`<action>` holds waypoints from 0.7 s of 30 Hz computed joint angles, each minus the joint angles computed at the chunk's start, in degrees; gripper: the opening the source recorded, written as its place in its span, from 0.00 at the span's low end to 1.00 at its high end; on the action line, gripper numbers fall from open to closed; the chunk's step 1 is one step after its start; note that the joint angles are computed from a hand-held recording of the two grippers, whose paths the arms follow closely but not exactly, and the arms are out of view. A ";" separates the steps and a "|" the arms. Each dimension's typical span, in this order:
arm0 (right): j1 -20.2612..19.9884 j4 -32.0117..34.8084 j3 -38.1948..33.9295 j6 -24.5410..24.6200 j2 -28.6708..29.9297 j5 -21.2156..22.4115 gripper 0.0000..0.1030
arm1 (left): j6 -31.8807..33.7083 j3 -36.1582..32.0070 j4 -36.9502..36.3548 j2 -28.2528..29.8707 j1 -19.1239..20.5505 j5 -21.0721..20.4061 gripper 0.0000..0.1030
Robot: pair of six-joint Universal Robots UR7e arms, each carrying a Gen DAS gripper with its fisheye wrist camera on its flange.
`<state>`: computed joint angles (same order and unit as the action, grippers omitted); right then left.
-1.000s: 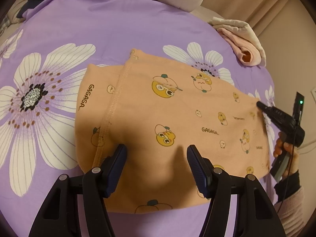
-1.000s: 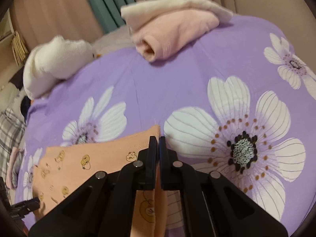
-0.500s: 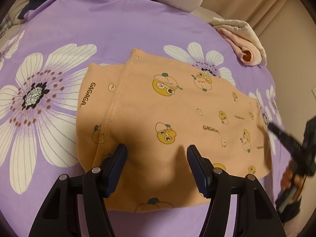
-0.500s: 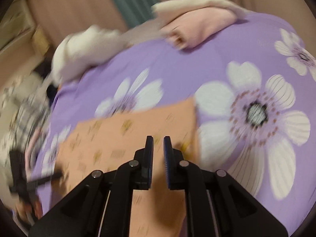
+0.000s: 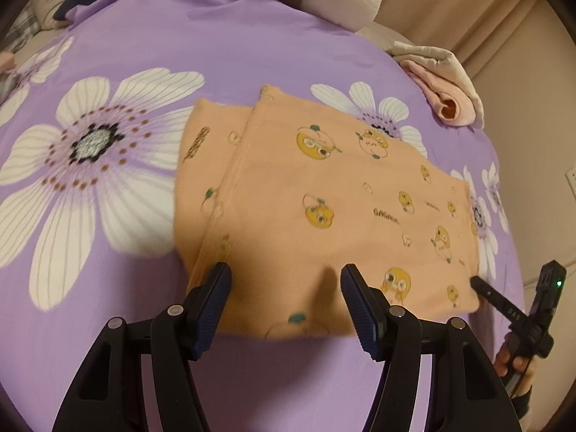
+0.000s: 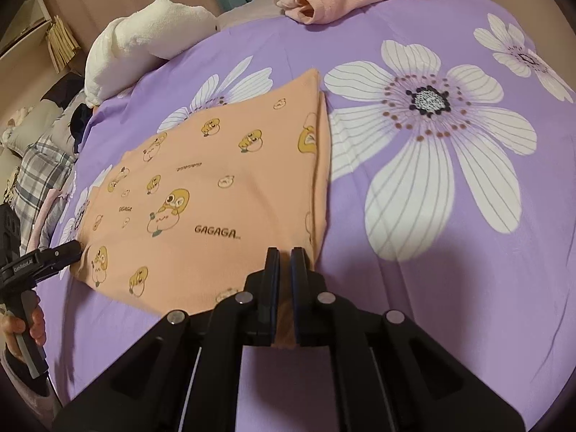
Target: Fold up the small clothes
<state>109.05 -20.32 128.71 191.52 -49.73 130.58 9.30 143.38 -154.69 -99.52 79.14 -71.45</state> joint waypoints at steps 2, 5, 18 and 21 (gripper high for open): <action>0.33 0.12 0.18 0.85 0.14 0.23 0.05 | -0.60 0.59 0.79 -1.51 0.16 -0.32 0.62; 0.63 -0.17 0.99 2.48 -0.12 -0.01 0.08 | -0.96 1.49 1.60 -3.80 0.69 -1.37 0.62; 8.98 0.90 2.79 10.34 -1.69 3.60 0.29 | -1.93 1.60 7.83 -12.63 3.73 -4.88 0.62; 10.87 0.95 2.92 11.99 -1.54 3.37 0.34 | -2.06 1.30 8.26 -13.04 4.55 -5.78 0.62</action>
<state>119.91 -19.36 131.62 203.51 -51.27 133.95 7.24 144.68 -146.43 -112.56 83.69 -77.24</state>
